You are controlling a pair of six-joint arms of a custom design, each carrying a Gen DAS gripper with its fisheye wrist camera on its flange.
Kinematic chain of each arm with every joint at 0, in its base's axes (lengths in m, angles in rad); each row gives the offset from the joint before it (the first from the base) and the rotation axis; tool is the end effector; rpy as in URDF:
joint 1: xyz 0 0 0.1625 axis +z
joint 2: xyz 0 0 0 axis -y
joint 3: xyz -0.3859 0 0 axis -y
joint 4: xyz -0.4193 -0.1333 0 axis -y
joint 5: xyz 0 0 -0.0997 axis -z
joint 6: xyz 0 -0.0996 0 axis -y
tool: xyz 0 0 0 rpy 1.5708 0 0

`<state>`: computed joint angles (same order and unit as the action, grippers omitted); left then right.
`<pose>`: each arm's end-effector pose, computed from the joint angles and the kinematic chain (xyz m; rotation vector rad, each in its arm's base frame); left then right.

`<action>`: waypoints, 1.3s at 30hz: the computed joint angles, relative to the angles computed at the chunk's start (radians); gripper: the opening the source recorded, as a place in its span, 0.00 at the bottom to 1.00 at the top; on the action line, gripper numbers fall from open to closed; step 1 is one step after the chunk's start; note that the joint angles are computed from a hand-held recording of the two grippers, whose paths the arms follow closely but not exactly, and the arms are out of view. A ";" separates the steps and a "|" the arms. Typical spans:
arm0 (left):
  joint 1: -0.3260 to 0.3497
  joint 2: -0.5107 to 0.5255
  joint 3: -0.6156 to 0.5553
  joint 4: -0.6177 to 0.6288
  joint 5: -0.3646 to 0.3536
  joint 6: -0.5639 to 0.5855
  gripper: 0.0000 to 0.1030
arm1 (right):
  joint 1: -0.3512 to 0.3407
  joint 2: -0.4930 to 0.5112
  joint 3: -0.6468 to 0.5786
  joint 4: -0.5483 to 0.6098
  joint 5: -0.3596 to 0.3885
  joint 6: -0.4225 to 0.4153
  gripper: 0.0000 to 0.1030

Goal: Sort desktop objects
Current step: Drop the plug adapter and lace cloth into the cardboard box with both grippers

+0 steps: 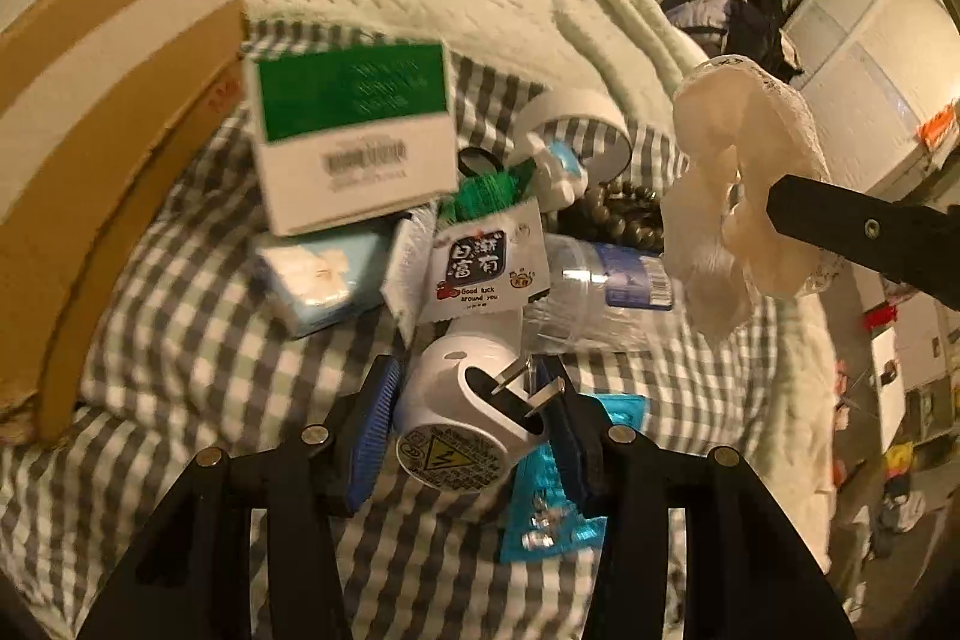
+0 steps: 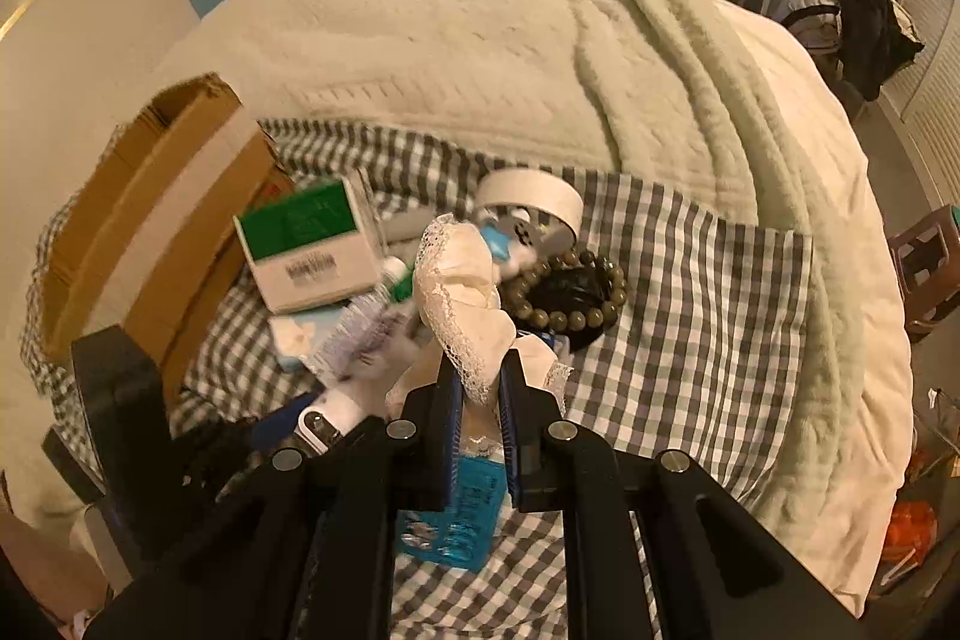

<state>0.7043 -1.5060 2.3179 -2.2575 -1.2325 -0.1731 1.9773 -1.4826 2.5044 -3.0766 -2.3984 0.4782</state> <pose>-0.1976 -0.3862 0.1377 0.9745 2.6095 -0.0848 0.2023 -0.3183 0.1760 -0.3473 -2.3983 0.9904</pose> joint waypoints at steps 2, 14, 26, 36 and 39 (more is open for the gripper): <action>0.009 -0.015 -0.030 0.034 -0.021 -0.024 0.47 | 0.040 -0.003 -0.020 0.024 -0.023 0.027 0.11; -0.003 -0.014 -0.396 0.216 0.073 0.057 0.47 | 0.204 0.007 -0.306 0.231 -0.049 0.104 0.11; 0.155 0.166 -0.672 0.160 0.220 0.204 0.47 | 0.164 0.330 -0.638 0.195 0.146 -0.111 0.11; 0.243 0.221 -0.734 0.228 0.308 0.177 0.57 | 0.135 0.474 -0.760 0.225 0.181 -0.177 0.24; 0.246 0.208 -0.727 0.180 0.310 0.207 0.99 | 0.136 0.465 -0.737 0.173 0.179 -0.181 0.51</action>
<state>0.9501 -1.2977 1.5906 -2.0775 -0.9220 0.0338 2.1136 -1.0177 1.7671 -2.9031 -2.2197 0.2976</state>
